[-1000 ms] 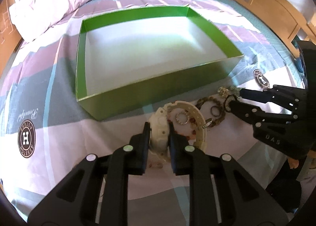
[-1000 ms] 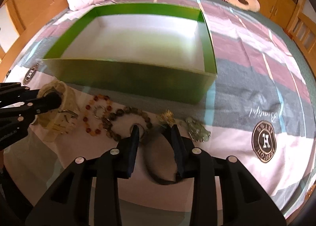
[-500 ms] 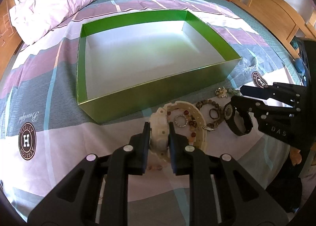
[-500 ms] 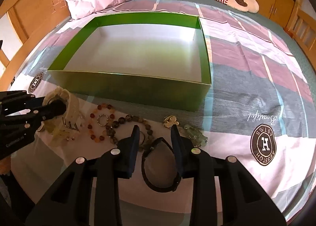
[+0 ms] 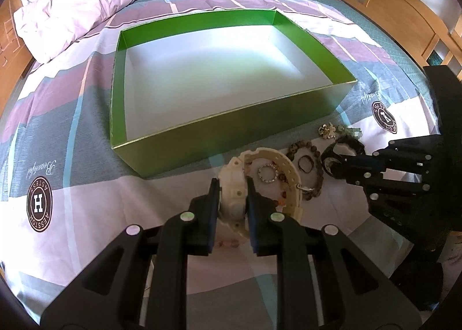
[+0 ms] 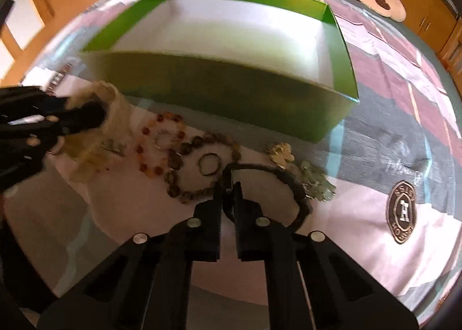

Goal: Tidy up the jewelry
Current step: 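Carry both watches into the green box and open both tools, then withdraw both tools from the box and move the left tool to the pink bead bracelet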

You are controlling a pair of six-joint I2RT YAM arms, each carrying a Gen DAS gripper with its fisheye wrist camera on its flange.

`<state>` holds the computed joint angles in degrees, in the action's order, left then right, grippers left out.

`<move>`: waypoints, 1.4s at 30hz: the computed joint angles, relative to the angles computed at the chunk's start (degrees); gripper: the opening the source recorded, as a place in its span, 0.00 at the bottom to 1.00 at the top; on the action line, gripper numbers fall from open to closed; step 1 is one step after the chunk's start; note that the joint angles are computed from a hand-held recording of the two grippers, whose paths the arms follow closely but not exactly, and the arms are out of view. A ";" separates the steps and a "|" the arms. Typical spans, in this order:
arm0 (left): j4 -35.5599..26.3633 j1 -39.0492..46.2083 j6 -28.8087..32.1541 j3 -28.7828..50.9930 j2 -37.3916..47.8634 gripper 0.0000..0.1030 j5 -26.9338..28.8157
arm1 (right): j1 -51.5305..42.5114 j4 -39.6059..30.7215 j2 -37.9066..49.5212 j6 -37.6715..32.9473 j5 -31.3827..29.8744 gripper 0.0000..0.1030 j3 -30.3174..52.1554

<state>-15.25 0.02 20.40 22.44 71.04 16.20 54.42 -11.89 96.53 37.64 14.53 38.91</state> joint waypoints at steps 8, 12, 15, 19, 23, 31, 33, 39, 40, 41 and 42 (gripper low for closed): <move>-4.04 4.50 1.00 2.38 -6.88 0.17 6.92 | -0.36 0.12 -12.77 -1.64 1.75 0.07 -2.05; -1.60 4.84 -2.65 6.77 -4.65 0.17 9.16 | -2.00 -0.63 -13.68 -5.82 5.07 0.07 1.58; 1.44 3.68 -6.52 10.04 0.56 0.18 6.31 | -7.69 4.31 -9.99 -10.63 0.65 0.07 3.66; 6.11 3.86 -10.17 13.56 9.83 0.18 4.62 | -12.02 10.06 -1.11 -13.30 -0.29 0.07 6.87; 9.49 3.69 -11.48 15.87 16.15 0.21 2.86 | -13.54 11.90 1.86 -13.73 -1.50 0.20 6.72; 1.43 11.28 -5.92 12.87 5.32 0.51 7.83 | -14.11 3.79 -16.57 -7.58 -3.02 0.45 -3.07; -1.98 12.92 -3.34 11.80 3.66 0.51 6.70 | -13.63 0.73 -19.00 -5.93 -2.85 0.45 -4.86; -4.51 18.66 1.15 8.98 5.79 0.54 2.42 | -15.77 -2.51 -10.34 -3.67 -5.68 0.45 -4.88; -4.60 19.17 1.33 9.03 6.56 0.55 1.28 | -15.53 -2.41 -9.09 -3.68 -5.55 0.45 -4.53; -4.36 19.76 1.56 9.21 7.73 0.56 0.66 | -14.55 -2.35 -6.79 -3.53 -5.27 0.45 -3.48; -4.30 20.09 1.51 9.67 9.24 0.56 0.13 | -14.01 -2.08 -5.48 -3.59 -5.13 0.45 -2.91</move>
